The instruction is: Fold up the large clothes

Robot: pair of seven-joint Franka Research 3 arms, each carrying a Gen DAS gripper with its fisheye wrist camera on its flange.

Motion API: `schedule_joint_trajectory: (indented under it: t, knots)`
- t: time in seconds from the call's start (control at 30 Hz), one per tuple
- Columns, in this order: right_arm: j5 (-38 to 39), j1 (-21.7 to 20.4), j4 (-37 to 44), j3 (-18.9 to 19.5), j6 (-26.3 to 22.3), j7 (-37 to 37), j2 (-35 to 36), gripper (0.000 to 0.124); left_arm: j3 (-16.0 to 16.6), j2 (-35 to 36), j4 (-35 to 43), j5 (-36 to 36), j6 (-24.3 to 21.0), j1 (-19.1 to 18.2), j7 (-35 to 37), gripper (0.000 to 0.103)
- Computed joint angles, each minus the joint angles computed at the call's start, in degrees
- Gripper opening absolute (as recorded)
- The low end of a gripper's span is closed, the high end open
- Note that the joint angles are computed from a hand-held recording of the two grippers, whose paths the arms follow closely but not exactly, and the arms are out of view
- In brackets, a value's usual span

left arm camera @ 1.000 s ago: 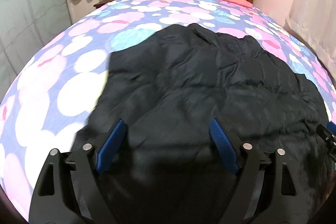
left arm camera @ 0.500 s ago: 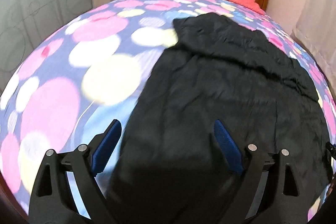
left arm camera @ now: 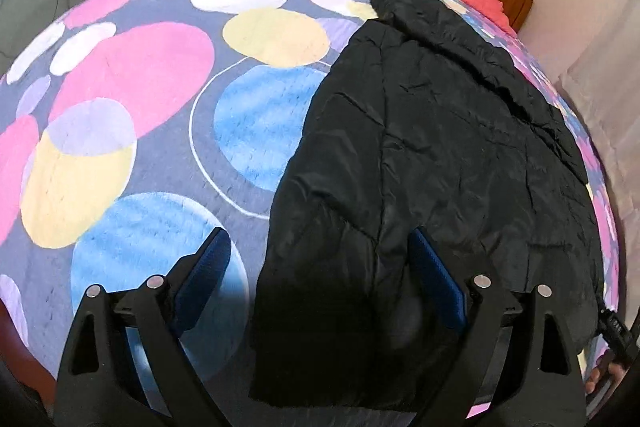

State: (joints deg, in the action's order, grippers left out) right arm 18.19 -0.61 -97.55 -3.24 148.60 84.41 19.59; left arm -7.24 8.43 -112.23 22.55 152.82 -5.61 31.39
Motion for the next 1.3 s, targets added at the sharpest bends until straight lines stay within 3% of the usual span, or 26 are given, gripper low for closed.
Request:
schedule_joint_trajectory:
  t: [0.17,0.3,0.57,0.73,0.93,1.3]
  knots:
    - [2.79,-0.63,-0.62,1.25,-0.14,-2.10,-0.72,0.058,-1.06,-0.66,-1.95,-4.74,3.28,0.50,3.14,0.091]
    - [2.81,0.08,-1.31,1.00,0.61,-2.10,-1.09,0.052,-0.48,-0.79,-2.57,-2.06,4.34,-0.46,0.81,0.089]
    - [4.39,0.24,-2.43,1.33,1.74,-3.32,-1.87,0.035,-0.47,-0.70,-1.26,0.23,1.71,-1.19,-0.50,0.045]
    - [5.17,0.29,-3.09,1.48,2.50,-3.86,-2.38,0.030,-0.52,-1.05,-1.25,0.61,1.16,-1.21,-1.01,0.029]
    - [7.23,-0.08,-4.07,1.94,2.89,-5.39,-3.31,0.026,-0.48,-1.67,-1.28,2.87,0.93,-1.53,-2.41,0.020]
    - [19.79,-2.64,-4.98,3.80,0.10,-13.92,-5.55,0.017,-0.82,-5.53,-4.42,3.15,4.86,-0.73,-3.32,0.013]
